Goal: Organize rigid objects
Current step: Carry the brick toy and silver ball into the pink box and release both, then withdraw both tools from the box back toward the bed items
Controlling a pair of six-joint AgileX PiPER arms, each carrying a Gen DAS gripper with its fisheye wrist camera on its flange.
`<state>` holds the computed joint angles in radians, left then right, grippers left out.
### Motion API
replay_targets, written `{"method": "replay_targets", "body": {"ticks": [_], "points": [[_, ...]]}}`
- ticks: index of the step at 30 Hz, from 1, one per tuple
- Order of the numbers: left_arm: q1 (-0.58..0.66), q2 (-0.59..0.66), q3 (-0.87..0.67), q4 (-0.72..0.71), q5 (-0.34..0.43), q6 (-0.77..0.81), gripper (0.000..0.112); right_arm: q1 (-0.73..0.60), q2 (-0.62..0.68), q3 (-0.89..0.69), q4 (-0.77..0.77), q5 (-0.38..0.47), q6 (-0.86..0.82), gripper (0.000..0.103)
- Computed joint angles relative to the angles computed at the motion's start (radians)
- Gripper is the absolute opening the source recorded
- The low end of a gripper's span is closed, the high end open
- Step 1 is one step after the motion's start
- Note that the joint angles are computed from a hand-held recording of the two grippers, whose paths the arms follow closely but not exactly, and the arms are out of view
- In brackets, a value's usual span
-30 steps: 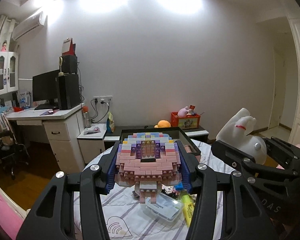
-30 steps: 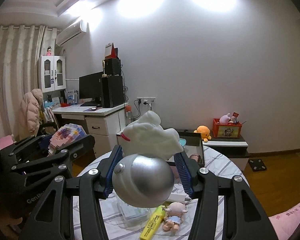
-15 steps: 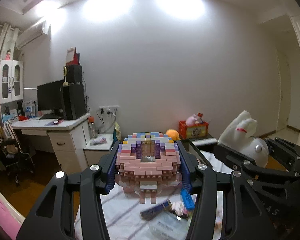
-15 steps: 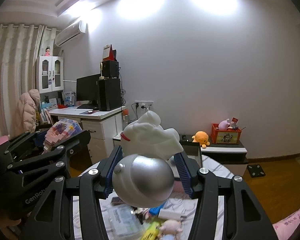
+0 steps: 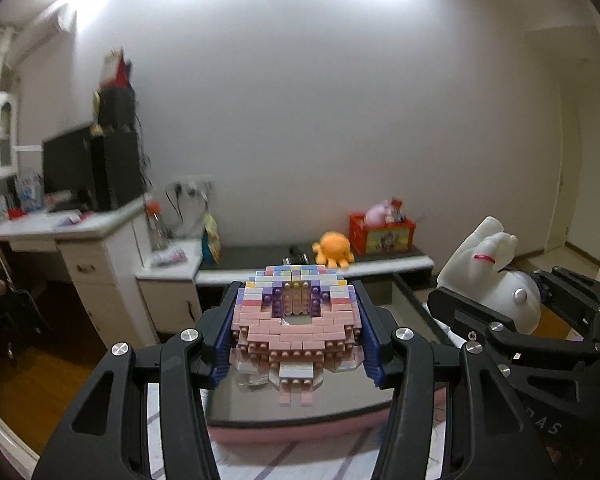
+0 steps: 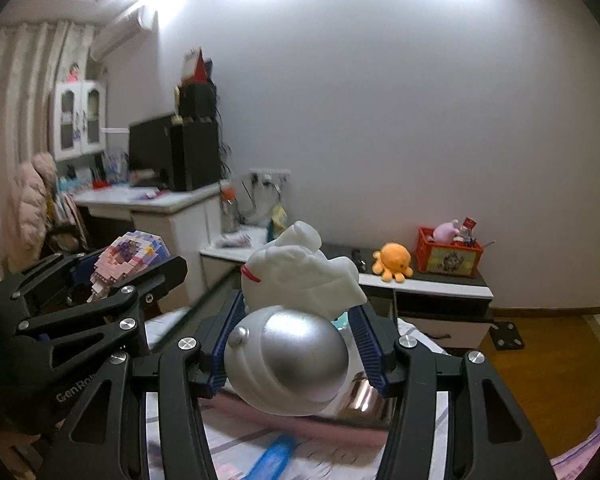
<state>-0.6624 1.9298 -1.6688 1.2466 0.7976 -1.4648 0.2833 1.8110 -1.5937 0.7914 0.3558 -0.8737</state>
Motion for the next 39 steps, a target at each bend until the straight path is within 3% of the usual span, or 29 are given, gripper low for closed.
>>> {"method": "replay_targets", "body": {"ticks": [4, 8, 18, 20, 21, 25, 27, 29, 32, 36, 39], "points": [[0.080, 0.149, -0.197, -0.246, -0.032, 0.242, 0.052, 0.002, 0.173, -0.212, -0.280, 0.093, 0.255, 0.055], [0.134, 0.270, -0.326, -0.455, -0.031, 0.405, 0.052, -0.004, 0.317, -0.386, -0.396, 0.219, 0.366, 0.055], [0.190, 0.384, -0.449, -0.613, 0.026, 0.556, 0.054, -0.011, 0.542, -0.673, -0.456, 0.424, 0.451, 0.055], [0.197, 0.400, -0.478, -0.631, 0.060, 0.579, 0.059, -0.013, 0.564, -0.712, -0.452, 0.455, 0.449, 0.055], [0.195, 0.410, -0.493, -0.626, 0.080, 0.581, 0.067, -0.012, 0.577, -0.738, -0.461, 0.469, 0.463, 0.055], [0.188, 0.374, -0.430, -0.560, 0.069, 0.499, 0.084, -0.021, 0.544, -0.695, -0.431, 0.445, 0.466, 0.059], [0.177, 0.319, -0.346, -0.504, 0.034, 0.445, 0.085, -0.020, 0.474, -0.576, -0.421, 0.359, 0.452, 0.074], [0.166, 0.269, -0.288, -0.469, 0.029, 0.400, 0.091, -0.023, 0.412, -0.488, -0.401, 0.305, 0.435, 0.082], [0.131, 0.150, -0.137, -0.339, 0.008, 0.262, 0.100, -0.035, 0.306, -0.357, -0.309, 0.248, 0.361, 0.083], [0.045, 0.004, 0.030, -0.153, 0.057, 0.088, 0.103, -0.032, 0.132, -0.157, -0.190, 0.172, 0.238, 0.084], [-0.062, -0.098, 0.149, -0.005, 0.158, -0.053, 0.103, -0.036, -0.031, 0.038, -0.036, 0.097, 0.078, 0.084]]}}
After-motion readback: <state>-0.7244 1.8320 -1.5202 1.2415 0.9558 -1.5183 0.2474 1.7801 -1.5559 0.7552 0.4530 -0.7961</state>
